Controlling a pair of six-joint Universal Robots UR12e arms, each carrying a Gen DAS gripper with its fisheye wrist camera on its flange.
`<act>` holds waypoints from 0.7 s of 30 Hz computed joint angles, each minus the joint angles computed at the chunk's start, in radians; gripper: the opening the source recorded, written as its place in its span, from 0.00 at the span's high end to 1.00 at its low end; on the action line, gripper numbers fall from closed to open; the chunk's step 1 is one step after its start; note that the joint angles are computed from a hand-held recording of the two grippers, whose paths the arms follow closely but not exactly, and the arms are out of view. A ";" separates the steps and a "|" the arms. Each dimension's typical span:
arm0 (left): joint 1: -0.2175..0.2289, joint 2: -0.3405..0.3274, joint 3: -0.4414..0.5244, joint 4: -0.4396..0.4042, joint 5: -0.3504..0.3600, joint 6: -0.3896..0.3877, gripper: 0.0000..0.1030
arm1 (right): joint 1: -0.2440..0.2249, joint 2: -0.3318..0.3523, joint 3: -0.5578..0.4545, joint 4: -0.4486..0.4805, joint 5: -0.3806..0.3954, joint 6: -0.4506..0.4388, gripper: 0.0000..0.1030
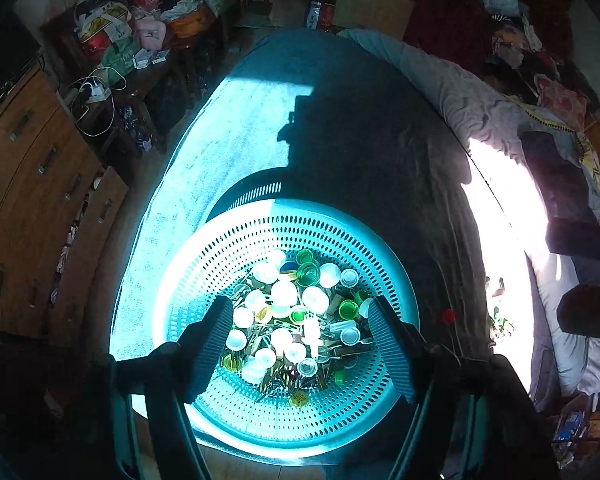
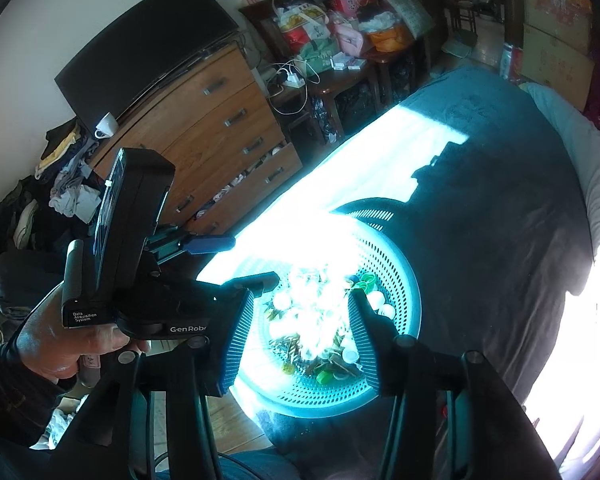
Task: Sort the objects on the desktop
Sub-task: 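Grasp the red cap with left tool while right tool grasps a white printed cap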
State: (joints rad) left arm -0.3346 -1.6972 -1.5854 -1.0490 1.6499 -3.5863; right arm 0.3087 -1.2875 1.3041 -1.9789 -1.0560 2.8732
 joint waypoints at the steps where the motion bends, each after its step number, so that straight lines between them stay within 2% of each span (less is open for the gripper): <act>1: -0.003 0.001 0.000 -0.001 0.001 0.000 0.30 | -0.001 -0.004 0.007 -0.006 0.003 0.004 0.53; 4: -0.017 -0.005 0.006 -0.010 -0.005 0.004 0.30 | -0.009 -0.022 0.039 -0.030 0.010 0.016 0.50; 6: -0.032 -0.014 0.015 -0.012 -0.019 0.015 0.30 | -0.020 -0.041 0.070 -0.057 0.013 0.031 0.44; 10: -0.084 -0.065 0.070 -0.024 -0.054 0.083 0.30 | -0.071 -0.094 0.165 -0.114 -0.003 0.070 0.43; 15: -0.156 -0.167 0.173 -0.009 -0.122 0.164 0.30 | -0.202 -0.187 0.321 -0.174 -0.040 0.171 0.43; 21: -0.227 -0.322 0.288 -0.015 -0.171 0.191 0.30 | -0.376 -0.301 0.496 -0.187 -0.131 0.257 0.41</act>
State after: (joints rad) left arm -0.5612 -2.0189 -1.2975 -1.0645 1.4791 -3.3952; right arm -0.0670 -1.5890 1.7997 -2.1660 -1.1871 3.1306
